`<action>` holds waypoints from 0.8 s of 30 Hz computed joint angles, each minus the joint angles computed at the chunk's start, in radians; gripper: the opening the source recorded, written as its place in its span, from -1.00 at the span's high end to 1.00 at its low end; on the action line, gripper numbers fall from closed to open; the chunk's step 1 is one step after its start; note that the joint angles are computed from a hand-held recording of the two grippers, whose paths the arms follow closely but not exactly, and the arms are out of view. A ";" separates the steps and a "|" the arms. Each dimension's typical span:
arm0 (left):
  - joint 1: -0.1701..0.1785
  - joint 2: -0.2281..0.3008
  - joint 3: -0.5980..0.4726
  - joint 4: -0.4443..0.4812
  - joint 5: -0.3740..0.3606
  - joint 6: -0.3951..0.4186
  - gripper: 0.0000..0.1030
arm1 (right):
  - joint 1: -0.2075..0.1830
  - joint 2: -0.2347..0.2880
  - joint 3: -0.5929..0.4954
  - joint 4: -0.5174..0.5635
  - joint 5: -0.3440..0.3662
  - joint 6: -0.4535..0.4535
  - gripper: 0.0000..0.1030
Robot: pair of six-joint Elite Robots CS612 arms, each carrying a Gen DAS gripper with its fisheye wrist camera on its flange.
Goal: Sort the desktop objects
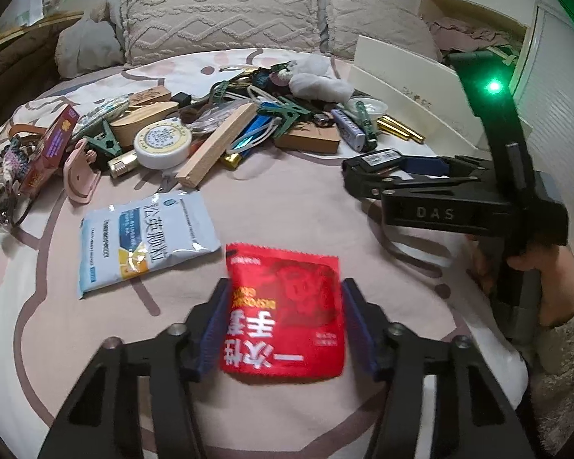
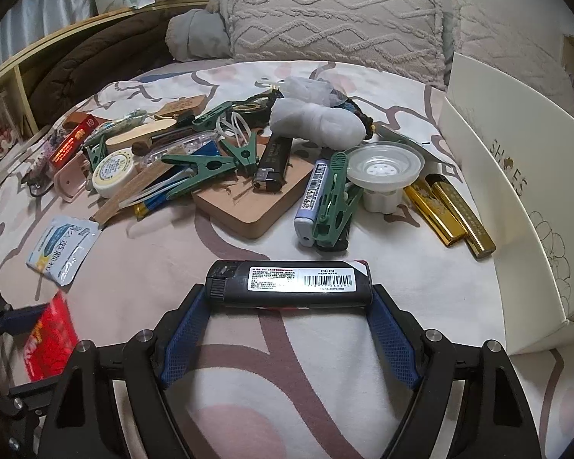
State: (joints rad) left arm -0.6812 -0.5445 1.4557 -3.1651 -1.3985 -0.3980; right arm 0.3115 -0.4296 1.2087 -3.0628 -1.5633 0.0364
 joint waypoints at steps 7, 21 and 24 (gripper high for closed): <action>0.005 -0.001 0.005 -0.024 -0.015 -0.028 0.16 | -0.001 -0.002 0.005 -0.008 0.005 0.001 -0.61; 0.008 -0.001 0.014 -0.057 -0.005 -0.077 0.19 | 0.010 -0.003 0.014 -0.050 -0.025 -0.041 -0.61; 0.008 -0.001 0.015 -0.059 -0.002 -0.079 0.19 | 0.010 -0.005 0.021 -0.068 -0.025 -0.044 -0.61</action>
